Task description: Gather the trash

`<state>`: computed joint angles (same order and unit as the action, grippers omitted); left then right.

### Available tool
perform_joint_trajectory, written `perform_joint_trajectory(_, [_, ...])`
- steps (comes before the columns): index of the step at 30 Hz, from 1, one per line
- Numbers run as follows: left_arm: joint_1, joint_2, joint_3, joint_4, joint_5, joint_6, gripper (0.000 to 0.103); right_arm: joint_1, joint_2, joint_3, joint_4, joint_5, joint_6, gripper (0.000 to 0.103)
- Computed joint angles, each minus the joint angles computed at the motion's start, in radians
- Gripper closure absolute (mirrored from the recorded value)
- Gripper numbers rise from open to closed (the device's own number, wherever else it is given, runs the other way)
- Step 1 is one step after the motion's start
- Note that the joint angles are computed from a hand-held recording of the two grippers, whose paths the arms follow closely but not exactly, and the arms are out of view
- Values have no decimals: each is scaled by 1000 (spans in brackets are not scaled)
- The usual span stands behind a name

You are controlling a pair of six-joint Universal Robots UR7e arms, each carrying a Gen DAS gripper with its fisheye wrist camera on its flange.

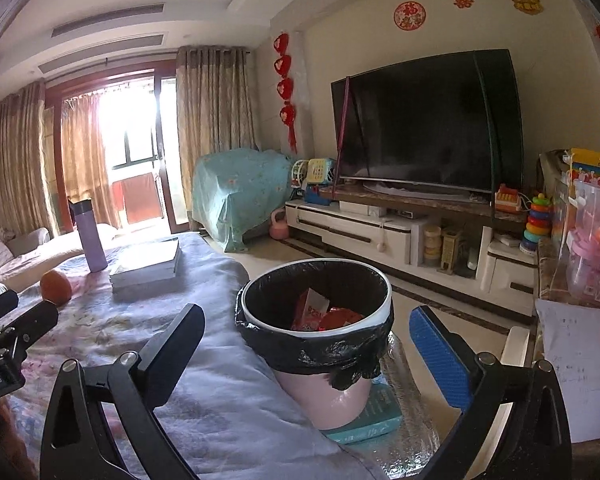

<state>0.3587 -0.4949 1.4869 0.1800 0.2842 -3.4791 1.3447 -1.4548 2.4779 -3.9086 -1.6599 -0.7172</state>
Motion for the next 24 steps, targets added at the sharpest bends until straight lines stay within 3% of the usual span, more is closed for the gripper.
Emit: perform_joint_trajectory(24, [15, -34, 46, -105, -20, 86, 1, -21, -14, 9, 1, 34, 9, 0])
